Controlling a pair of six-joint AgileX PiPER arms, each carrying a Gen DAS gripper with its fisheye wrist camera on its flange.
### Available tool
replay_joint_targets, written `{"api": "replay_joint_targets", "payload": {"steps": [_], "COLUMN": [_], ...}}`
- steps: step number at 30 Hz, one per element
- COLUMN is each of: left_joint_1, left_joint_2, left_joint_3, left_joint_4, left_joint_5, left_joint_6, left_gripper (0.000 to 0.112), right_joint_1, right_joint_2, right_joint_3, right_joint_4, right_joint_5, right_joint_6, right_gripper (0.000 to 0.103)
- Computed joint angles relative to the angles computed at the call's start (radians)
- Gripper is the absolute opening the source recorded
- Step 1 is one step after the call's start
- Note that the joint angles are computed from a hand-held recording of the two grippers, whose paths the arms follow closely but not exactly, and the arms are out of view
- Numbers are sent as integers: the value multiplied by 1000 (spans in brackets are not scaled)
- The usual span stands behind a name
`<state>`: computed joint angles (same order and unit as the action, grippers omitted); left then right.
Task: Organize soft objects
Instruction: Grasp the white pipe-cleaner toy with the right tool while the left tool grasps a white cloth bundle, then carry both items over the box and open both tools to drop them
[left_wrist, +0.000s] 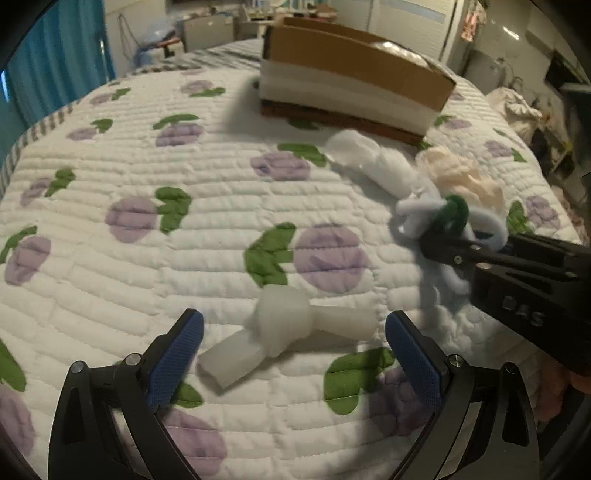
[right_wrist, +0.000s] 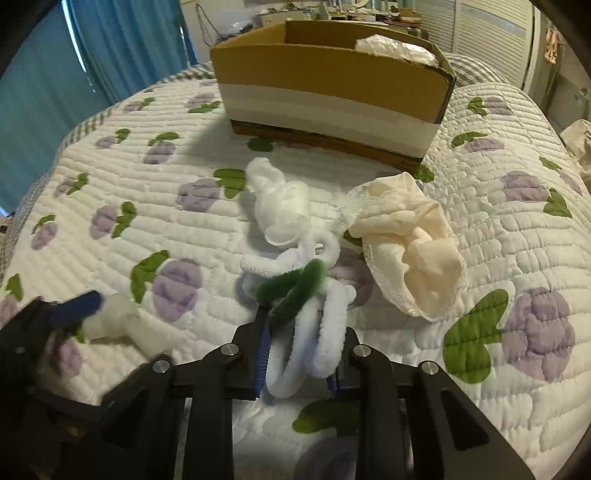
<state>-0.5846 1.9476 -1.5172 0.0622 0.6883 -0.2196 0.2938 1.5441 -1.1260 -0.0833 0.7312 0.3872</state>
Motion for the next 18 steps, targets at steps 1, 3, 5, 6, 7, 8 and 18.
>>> {"api": "replay_joint_targets", "payload": {"steps": [1, 3, 5, 6, 7, 8, 18], "left_joint_1": [-8, -18, -19, -19, -17, -15, -8], "left_joint_2": [5, 18, 29, 26, 21, 16, -54], "left_joint_3": [0, -8, -16, -8, -5, 0, 53], "left_joint_4": [21, 44, 46, 43, 40, 31, -27], "left_joint_5": [-4, -9, -6, -14, -16, -19, -35], "left_joint_6": [-14, -27, -27, -25, -21, -11, 57], "left_gripper": [100, 99, 93, 87, 75, 71, 32], "right_joint_1": [3, 2, 4, 11, 16, 20, 20], "right_joint_2": [-5, -25, -41, -47, -56, -65, -173], "right_joint_3": [1, 11, 23, 27, 36, 43, 101], "right_joint_4": [0, 13, 23, 15, 8, 3, 23], "right_joint_5": [-4, -9, -16, -16, -19, -21, -27], "right_joint_6": [0, -18, -32, -25, -21, -19, -31], "right_gripper": [24, 24, 24, 24, 24, 24, 22]}}
